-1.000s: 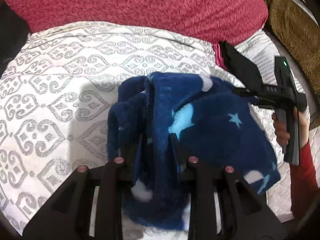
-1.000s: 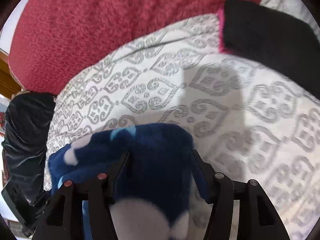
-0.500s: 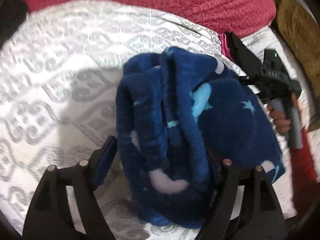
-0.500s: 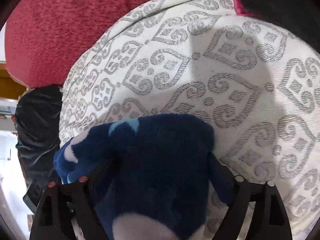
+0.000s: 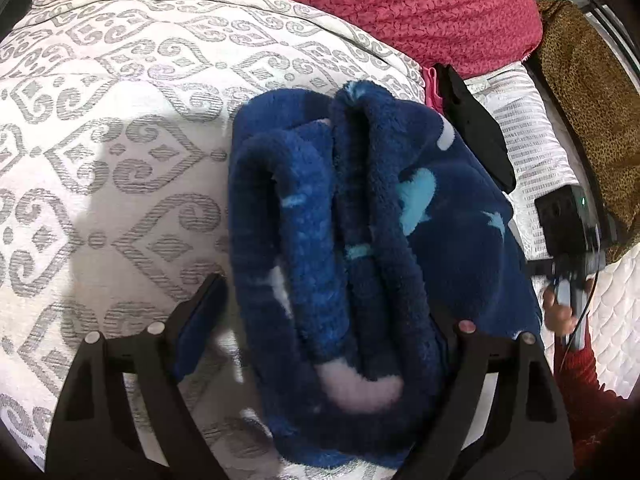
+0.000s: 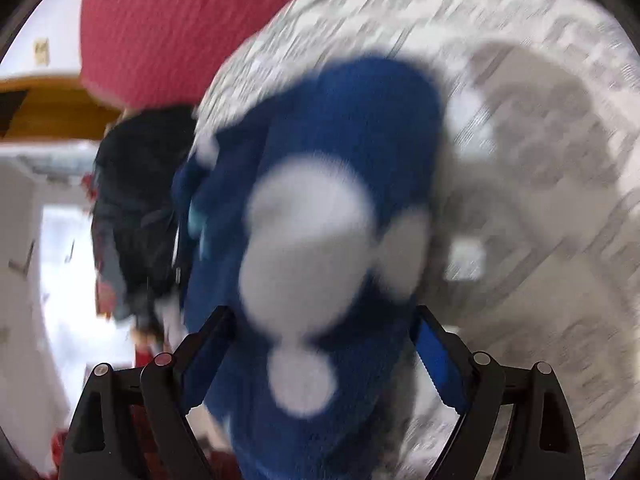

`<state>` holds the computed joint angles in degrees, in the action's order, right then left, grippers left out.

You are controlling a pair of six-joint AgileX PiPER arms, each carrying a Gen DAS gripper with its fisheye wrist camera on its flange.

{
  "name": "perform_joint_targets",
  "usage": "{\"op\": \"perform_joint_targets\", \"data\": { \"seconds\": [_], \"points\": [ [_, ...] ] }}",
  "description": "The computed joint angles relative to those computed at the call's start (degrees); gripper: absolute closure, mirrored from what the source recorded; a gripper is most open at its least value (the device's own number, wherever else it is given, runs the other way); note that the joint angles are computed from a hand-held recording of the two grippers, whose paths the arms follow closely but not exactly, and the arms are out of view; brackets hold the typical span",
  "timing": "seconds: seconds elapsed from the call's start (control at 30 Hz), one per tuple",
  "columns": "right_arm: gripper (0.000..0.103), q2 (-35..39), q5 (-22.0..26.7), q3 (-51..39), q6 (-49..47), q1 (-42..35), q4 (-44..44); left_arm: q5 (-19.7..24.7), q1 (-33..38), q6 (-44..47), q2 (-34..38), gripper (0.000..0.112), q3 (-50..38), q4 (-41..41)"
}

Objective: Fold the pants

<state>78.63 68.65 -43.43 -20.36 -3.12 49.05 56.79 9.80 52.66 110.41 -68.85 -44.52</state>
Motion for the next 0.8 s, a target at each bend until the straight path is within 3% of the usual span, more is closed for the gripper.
{"op": "perform_joint_targets", "data": {
  "seconds": [0.33,0.57,0.6,0.67,0.73,0.8],
  "points": [
    [0.010,3.94,-10.97,-0.15,0.58,7.37,4.65,-1.47,-0.66,3.85,1.01,0.021,0.15,-1.87],
    [0.011,2.20,-13.99,-1.04,6.16,10.66,1.60,-4.78,-2.65,5.29,0.83,0.019,0.88,-3.09],
    [0.013,2.00,-14.82,-1.25,7.77,11.46,0.67,-4.92,-2.70,5.60,0.86,0.020,0.92,-3.50],
    [0.023,1.29,-15.79,-1.51,10.03,11.93,-2.14,-4.24,-2.41,7.14,0.92,0.034,1.05,-4.65],
    [0.042,-0.07,-17.05,-1.30,11.74,12.88,-3.50,-4.07,-2.31,8.85,-0.03,0.046,1.94,-5.74],
    [0.051,-1.84,-17.37,-0.65,13.31,12.49,-4.07,-5.60,-2.83,10.69,-2.35,0.057,3.64,-5.98]
  ]
}}
